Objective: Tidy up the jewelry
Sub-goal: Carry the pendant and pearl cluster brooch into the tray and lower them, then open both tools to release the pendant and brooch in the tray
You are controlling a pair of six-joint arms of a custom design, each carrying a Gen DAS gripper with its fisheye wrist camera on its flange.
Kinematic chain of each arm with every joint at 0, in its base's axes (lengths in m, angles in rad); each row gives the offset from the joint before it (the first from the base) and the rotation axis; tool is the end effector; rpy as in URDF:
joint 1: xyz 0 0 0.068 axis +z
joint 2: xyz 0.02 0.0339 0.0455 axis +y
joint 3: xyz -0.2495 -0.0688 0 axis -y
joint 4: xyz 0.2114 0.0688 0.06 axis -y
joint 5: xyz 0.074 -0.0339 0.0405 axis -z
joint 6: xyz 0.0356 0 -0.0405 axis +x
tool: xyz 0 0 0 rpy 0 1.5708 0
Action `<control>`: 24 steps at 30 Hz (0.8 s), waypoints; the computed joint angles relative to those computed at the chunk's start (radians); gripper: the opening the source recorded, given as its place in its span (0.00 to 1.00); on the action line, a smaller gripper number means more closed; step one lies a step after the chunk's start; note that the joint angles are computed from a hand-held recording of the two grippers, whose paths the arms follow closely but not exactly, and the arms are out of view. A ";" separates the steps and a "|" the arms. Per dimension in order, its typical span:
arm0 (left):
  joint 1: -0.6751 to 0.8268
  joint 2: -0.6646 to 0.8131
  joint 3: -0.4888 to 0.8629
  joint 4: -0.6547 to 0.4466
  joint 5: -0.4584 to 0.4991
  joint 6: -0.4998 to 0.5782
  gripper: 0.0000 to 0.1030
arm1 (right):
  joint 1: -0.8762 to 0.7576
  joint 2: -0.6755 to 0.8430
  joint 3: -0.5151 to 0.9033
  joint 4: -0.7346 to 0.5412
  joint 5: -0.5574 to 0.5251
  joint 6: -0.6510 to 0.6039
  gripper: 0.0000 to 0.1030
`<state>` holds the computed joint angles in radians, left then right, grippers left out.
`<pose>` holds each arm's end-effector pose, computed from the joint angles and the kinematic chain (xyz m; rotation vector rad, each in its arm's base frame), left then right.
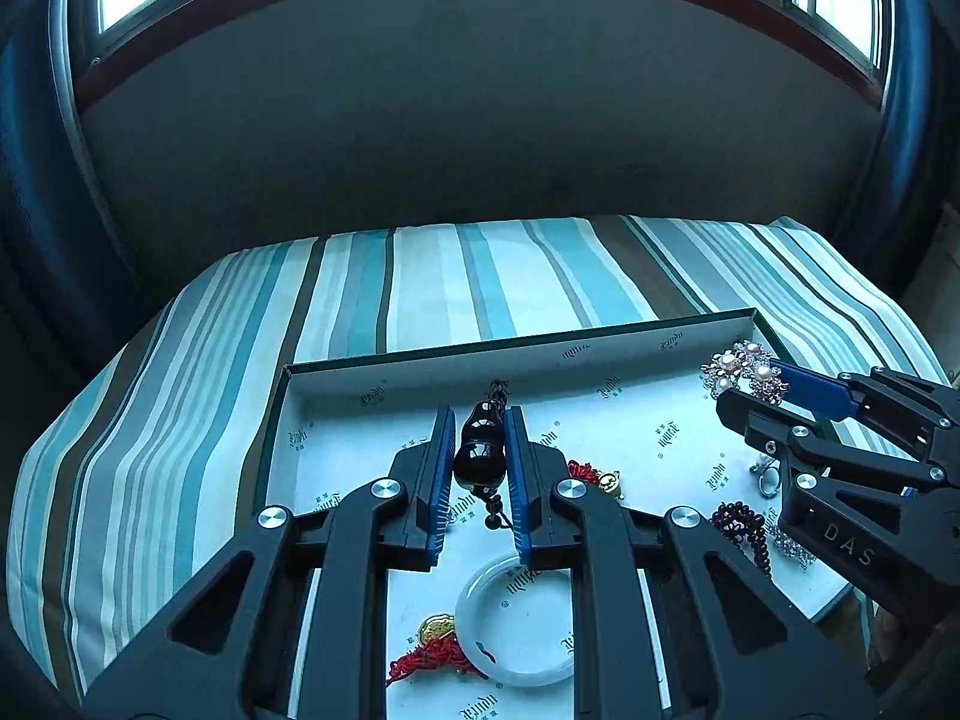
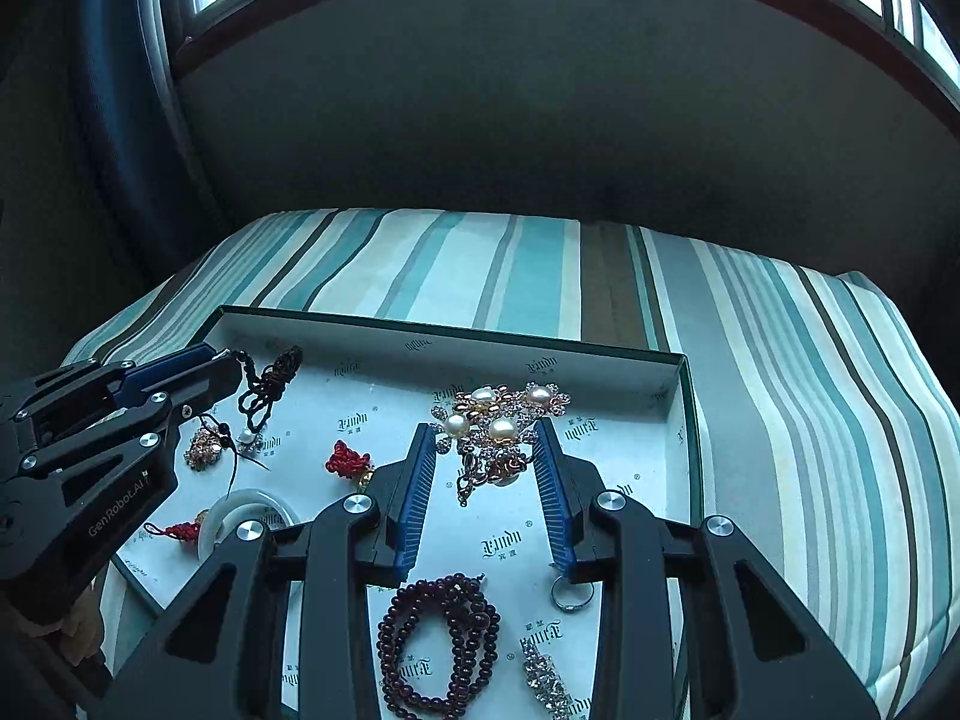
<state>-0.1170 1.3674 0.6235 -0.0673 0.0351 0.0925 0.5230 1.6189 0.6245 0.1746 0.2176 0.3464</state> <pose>0.2395 -0.0294 0.1794 0.2657 2.3672 -0.0535 0.2392 0.1291 0.1387 -0.1073 2.3689 0.1586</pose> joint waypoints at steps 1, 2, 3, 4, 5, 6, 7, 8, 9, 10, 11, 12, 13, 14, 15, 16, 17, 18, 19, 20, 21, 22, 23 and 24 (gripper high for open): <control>-0.001 0.036 0.010 0.013 -0.007 0.001 0.16 | -0.010 0.024 0.013 0.000 -0.013 -0.005 0.33; -0.004 0.065 0.020 0.020 -0.013 0.001 0.16 | -0.018 0.041 0.022 0.002 -0.021 -0.008 0.33; -0.006 0.090 0.031 0.025 -0.017 0.001 0.16 | -0.023 0.055 0.031 0.000 -0.026 -0.012 0.33; -0.007 0.111 0.041 0.027 -0.019 0.000 0.16 | -0.026 0.068 0.042 -0.005 -0.030 -0.015 0.33; -0.008 0.129 0.050 0.030 -0.022 -0.001 0.16 | -0.034 0.080 0.052 -0.008 -0.038 -0.021 0.33; -0.009 0.143 0.058 0.031 -0.026 -0.002 0.16 | -0.040 0.089 0.057 -0.009 -0.044 -0.025 0.33; -0.010 0.158 0.068 0.030 -0.028 -0.002 0.16 | -0.040 0.094 0.061 -0.014 -0.047 -0.025 0.33; -0.011 0.171 0.075 0.030 -0.029 -0.002 0.16 | -0.043 0.102 0.069 -0.020 -0.051 -0.028 0.33; -0.012 0.178 0.079 0.029 -0.031 -0.001 0.16 | -0.045 0.109 0.074 -0.022 -0.055 -0.029 0.33; -0.014 0.187 0.083 0.029 -0.035 0.000 0.16 | -0.046 0.115 0.075 -0.023 -0.056 -0.029 0.33; -0.017 0.196 0.088 0.029 -0.038 0.003 0.16 | -0.050 0.123 0.079 -0.022 -0.059 -0.031 0.33; -0.018 0.203 0.090 0.029 -0.039 0.005 0.16 | -0.052 0.128 0.082 -0.024 -0.061 -0.031 0.33; -0.021 0.212 0.094 0.030 -0.042 0.004 0.16 | -0.056 0.139 0.091 -0.026 -0.065 -0.031 0.33; -0.022 0.219 0.095 0.030 -0.044 0.004 0.16 | -0.058 0.153 0.102 -0.027 -0.066 -0.031 0.33; -0.020 0.227 0.098 0.031 -0.044 0.003 0.16 | -0.059 0.164 0.110 -0.028 -0.066 -0.030 0.33; -0.020 0.233 0.099 0.032 -0.045 0.001 0.16 | -0.058 0.169 0.112 -0.027 -0.066 -0.029 0.33; -0.020 0.240 0.102 0.033 -0.047 -0.002 0.16 | -0.058 0.175 0.114 -0.027 -0.066 -0.029 0.33; -0.019 0.246 0.105 0.032 -0.046 -0.003 0.16 | -0.059 0.177 0.114 -0.027 -0.065 -0.029 0.33; -0.019 0.250 0.106 0.031 -0.045 -0.004 0.16 | -0.058 0.183 0.118 -0.029 -0.063 -0.026 0.33; -0.018 0.255 0.107 0.033 -0.046 -0.006 0.16 | -0.057 0.193 0.128 -0.029 -0.061 -0.024 0.33; -0.018 0.260 0.108 0.035 -0.047 -0.006 0.16 | -0.056 0.195 0.130 -0.029 -0.061 -0.024 0.33; -0.019 0.262 0.106 0.037 -0.050 -0.008 0.16 | -0.056 0.196 0.132 -0.031 -0.061 -0.026 0.33; -0.018 0.266 0.107 0.038 -0.050 -0.008 0.16 | -0.055 0.199 0.135 -0.035 -0.061 -0.028 0.33; -0.018 0.269 0.108 0.038 -0.051 -0.008 0.16 | -0.055 0.201 0.137 -0.038 -0.061 -0.029 0.33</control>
<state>-0.1351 1.6368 0.7310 -0.0289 -0.0155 0.0847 0.4678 1.8201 0.7616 0.1366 0.1567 0.3171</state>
